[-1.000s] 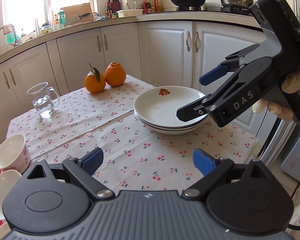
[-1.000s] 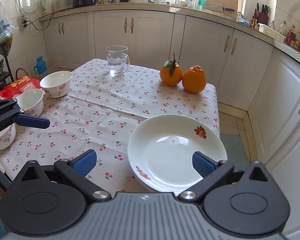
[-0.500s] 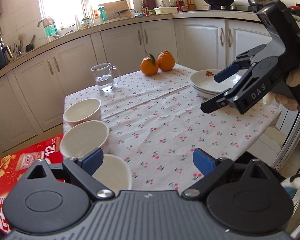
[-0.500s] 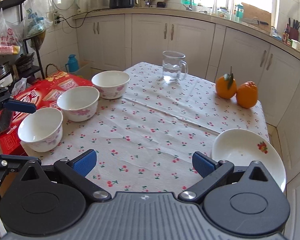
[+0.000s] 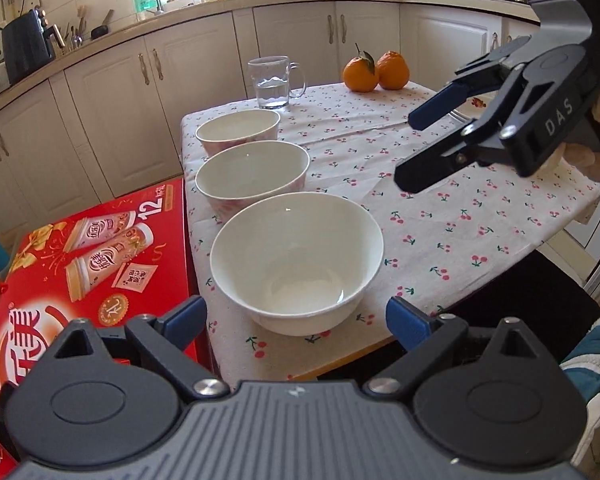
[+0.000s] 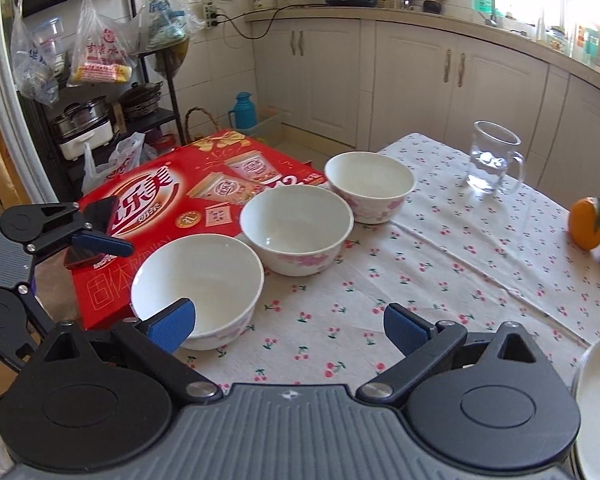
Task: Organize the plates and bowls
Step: 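Move the right gripper over to the row of bowls, then grasp the rim of the pink-floral white bowl with the right gripper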
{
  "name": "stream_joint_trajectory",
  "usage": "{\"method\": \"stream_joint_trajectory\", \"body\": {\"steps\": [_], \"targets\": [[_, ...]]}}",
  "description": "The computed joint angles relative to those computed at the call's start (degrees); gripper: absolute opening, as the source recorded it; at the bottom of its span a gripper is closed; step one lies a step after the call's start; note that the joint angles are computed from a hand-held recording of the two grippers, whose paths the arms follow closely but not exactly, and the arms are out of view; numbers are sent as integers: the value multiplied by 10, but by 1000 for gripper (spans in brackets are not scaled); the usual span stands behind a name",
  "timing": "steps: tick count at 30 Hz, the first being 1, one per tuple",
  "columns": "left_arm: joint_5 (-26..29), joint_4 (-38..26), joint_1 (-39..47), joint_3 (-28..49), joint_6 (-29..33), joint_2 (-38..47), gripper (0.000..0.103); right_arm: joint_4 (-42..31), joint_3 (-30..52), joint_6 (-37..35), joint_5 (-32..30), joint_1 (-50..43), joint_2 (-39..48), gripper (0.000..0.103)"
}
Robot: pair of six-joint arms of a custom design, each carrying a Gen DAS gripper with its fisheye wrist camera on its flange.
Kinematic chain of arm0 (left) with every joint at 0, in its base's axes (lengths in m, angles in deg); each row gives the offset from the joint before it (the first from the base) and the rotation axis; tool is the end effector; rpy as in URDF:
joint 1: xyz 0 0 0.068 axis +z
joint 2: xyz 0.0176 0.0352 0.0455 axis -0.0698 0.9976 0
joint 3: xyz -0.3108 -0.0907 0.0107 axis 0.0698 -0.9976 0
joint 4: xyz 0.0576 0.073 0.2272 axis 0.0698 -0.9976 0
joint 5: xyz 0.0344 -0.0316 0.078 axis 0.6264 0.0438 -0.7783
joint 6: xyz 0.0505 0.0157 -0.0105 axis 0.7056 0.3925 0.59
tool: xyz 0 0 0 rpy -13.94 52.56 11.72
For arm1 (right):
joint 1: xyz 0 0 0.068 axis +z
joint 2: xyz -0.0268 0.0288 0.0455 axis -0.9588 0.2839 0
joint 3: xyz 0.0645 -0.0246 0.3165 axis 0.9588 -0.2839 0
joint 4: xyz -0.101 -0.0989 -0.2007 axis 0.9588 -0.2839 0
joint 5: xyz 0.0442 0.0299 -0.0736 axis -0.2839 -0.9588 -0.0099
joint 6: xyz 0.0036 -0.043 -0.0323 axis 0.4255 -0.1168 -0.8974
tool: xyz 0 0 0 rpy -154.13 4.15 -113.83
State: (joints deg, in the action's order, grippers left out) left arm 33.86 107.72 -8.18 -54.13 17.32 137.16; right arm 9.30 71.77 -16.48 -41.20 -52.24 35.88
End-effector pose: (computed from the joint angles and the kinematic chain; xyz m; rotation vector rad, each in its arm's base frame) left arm 0.2294 -0.0254 0.0340 0.6466 2.2338 -0.1258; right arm 0.2729 0.1160 0.0624 -0.7248 2.2332 0.4187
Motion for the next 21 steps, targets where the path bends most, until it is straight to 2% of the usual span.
{"method": "stream_joint_trajectory", "body": {"steps": [8,10,17,21], "targets": [[21,-27,11,26,4,8,94,-107,105,2,-33,31,39,86],[27,-38,13,34,3,7,93,-122,123,1,-40,35,48,83],[37,-62,16,46,-3,3,81,-179,178,-3,-63,34,74,70],[40,-69,16,49,-3,-1,81,-190,190,-6,-78,32,83,65]]}}
